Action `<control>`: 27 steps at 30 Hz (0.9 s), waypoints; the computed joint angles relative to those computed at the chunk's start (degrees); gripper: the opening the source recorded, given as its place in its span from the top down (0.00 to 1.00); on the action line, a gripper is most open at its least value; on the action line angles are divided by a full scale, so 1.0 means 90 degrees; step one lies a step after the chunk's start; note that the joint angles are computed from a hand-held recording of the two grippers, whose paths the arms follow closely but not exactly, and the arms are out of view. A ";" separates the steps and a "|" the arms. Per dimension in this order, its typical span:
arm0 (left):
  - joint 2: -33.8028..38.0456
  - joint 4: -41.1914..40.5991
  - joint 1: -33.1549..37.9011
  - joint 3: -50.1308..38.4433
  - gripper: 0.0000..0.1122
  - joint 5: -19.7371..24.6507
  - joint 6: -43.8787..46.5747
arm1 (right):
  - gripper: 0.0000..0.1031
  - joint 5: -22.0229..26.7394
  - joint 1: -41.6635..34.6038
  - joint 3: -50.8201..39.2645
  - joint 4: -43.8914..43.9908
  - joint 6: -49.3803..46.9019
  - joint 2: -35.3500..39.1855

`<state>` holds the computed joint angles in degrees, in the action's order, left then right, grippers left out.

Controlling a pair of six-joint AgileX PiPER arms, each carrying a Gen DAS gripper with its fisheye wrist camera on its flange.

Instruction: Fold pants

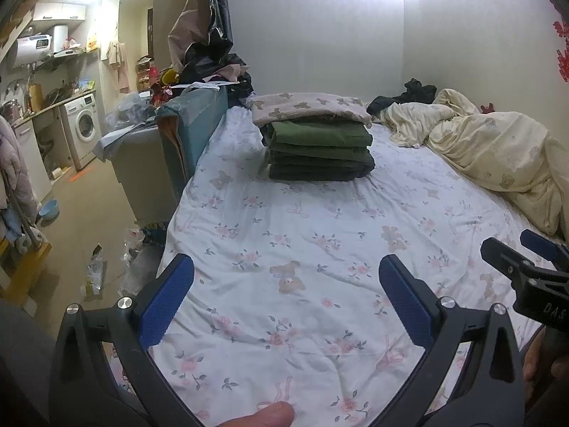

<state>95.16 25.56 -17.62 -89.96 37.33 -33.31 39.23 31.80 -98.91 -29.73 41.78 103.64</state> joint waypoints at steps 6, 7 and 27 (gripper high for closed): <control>0.0003 0.0013 0.0002 -0.0008 0.09 0.0008 -0.0012 | 0.00 -0.0013 -0.0035 -0.0019 0.0077 -0.0090 0.0011; 0.0002 0.0010 0.0006 -0.0007 0.09 0.0002 -0.0011 | 0.00 -0.0005 -0.0029 -0.0027 0.0063 -0.0082 0.0015; -0.0051 0.0091 0.0008 0.0135 0.09 -0.0091 -0.0088 | 0.00 -0.0072 -0.0067 0.0094 0.0165 -0.0153 0.0003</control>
